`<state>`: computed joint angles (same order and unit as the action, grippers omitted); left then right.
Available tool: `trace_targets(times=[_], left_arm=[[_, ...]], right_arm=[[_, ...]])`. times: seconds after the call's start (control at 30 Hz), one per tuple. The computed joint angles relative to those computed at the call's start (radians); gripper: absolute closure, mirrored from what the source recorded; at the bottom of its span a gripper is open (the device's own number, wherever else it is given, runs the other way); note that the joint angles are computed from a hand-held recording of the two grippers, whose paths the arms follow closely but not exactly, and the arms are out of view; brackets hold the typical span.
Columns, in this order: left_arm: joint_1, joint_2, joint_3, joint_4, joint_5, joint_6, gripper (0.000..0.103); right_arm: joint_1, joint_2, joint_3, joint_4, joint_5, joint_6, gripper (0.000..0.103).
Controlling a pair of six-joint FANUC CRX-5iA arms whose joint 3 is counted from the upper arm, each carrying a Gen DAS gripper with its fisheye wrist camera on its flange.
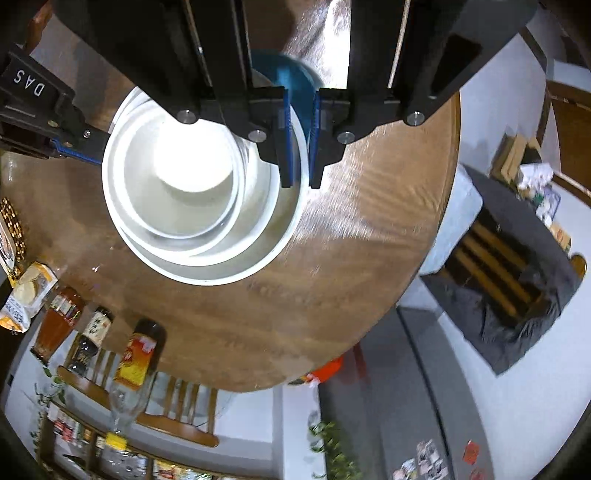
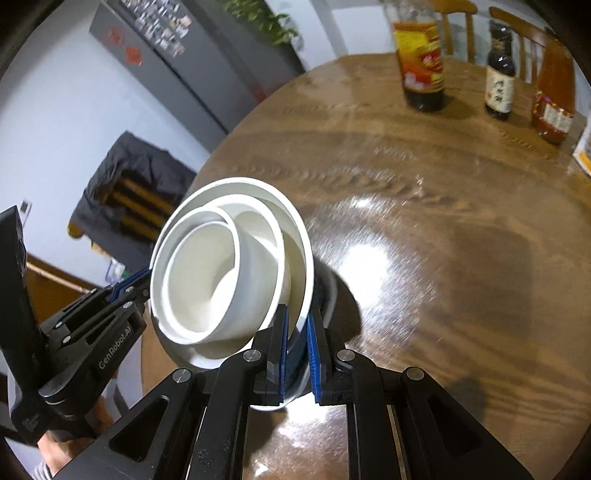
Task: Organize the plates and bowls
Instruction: 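Lift the bowl stack with both grippers and lower it onto the blue plate, then open both grippers to release the bowl stack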
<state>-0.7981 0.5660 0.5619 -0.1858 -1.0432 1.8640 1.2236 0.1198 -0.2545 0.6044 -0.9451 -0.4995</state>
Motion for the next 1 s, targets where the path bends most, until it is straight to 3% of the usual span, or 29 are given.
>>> trace_targets(times=[0.37,0.53,0.63,0.7,0.77,0.93,1.0], left_arm=[[-0.01,0.069,0.082,-0.04,-0.044,0.017,0.098],[0.003,0.076,0.084,-0.015,-0.037,0.003,0.098],[0.015,0.06,0.051,0.019,-0.026,-0.017,0.091],[0.02,0.047,0.025,0.03,-0.019,-0.023,0.077],[0.012,0.03,0.01,-0.005,-0.01,-0.01,0.05],[0.014,-0.051,-0.098,-0.023,0.06,-0.015,0.02],[0.012,-0.078,-0.129,-0.035,0.082,-0.016,0.016]], right_arm=[[-0.041,0.022,0.004,-0.048,0.036,0.023,0.089],[-0.048,0.038,0.032,-0.048,-0.011,0.043,0.089],[-0.029,0.058,0.068,-0.049,-0.088,0.066,0.089],[-0.016,0.062,0.075,-0.042,-0.114,0.065,0.089],[0.005,0.068,0.085,-0.044,-0.161,0.062,0.089],[0.058,0.079,0.093,-0.014,-0.244,0.063,0.085],[0.08,0.092,0.106,-0.002,-0.282,0.07,0.079]])
